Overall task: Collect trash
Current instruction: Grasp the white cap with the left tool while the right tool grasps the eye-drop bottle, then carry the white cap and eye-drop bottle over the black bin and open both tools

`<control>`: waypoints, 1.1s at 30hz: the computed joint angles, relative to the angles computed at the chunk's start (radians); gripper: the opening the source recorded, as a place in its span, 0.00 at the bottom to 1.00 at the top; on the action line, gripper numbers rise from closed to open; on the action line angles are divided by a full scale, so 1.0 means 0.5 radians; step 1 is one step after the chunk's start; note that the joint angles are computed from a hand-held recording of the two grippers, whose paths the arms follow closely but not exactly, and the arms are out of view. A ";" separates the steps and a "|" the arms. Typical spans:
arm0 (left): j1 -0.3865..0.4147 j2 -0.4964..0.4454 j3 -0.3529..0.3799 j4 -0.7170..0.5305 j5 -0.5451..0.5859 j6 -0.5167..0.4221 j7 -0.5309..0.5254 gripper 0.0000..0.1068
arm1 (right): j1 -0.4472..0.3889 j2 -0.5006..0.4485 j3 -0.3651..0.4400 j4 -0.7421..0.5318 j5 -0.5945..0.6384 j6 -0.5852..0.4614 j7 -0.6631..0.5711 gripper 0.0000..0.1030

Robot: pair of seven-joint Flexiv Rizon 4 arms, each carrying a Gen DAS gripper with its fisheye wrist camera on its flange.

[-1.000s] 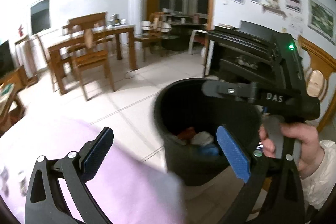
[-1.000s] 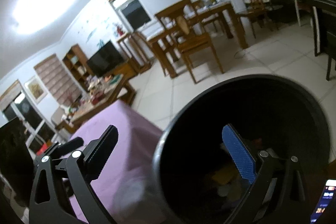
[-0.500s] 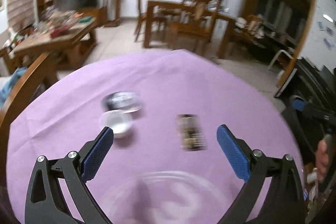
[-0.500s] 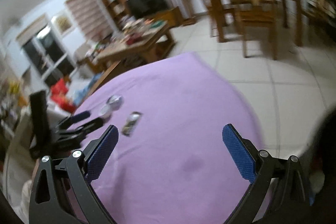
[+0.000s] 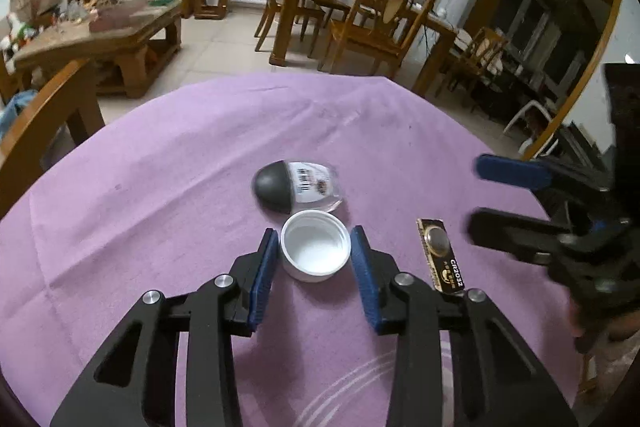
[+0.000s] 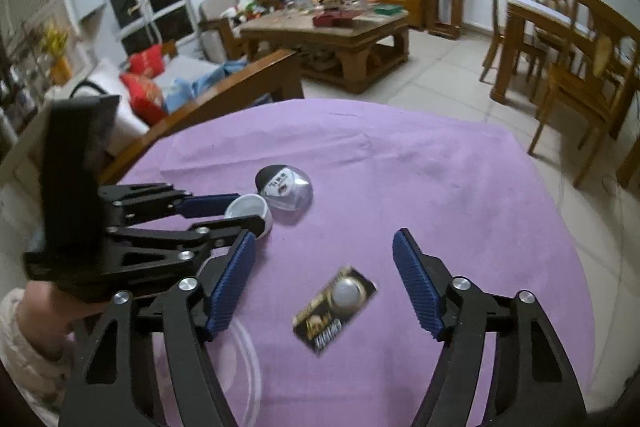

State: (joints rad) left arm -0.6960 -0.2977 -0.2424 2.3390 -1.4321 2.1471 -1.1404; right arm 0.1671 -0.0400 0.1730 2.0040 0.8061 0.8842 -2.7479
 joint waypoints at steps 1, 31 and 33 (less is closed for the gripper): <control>-0.015 0.010 0.003 0.028 -0.008 0.050 -0.041 0.35 | 0.030 -0.031 0.018 -0.009 -0.027 0.037 0.014 0.67; -0.005 0.095 0.063 0.263 0.452 0.446 -0.642 0.35 | -0.363 -0.062 0.247 -0.166 0.329 -0.273 -0.034 0.49; -0.035 0.050 0.059 0.199 0.459 0.467 -0.564 0.35 | -0.441 0.042 0.122 -0.149 0.476 -0.463 -0.111 0.49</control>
State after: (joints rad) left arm -0.7135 -0.2726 -0.2131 2.4384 -1.2025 2.3807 -1.4223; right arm -0.0537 -0.0192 0.2342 1.9293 1.0443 0.6528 -2.8033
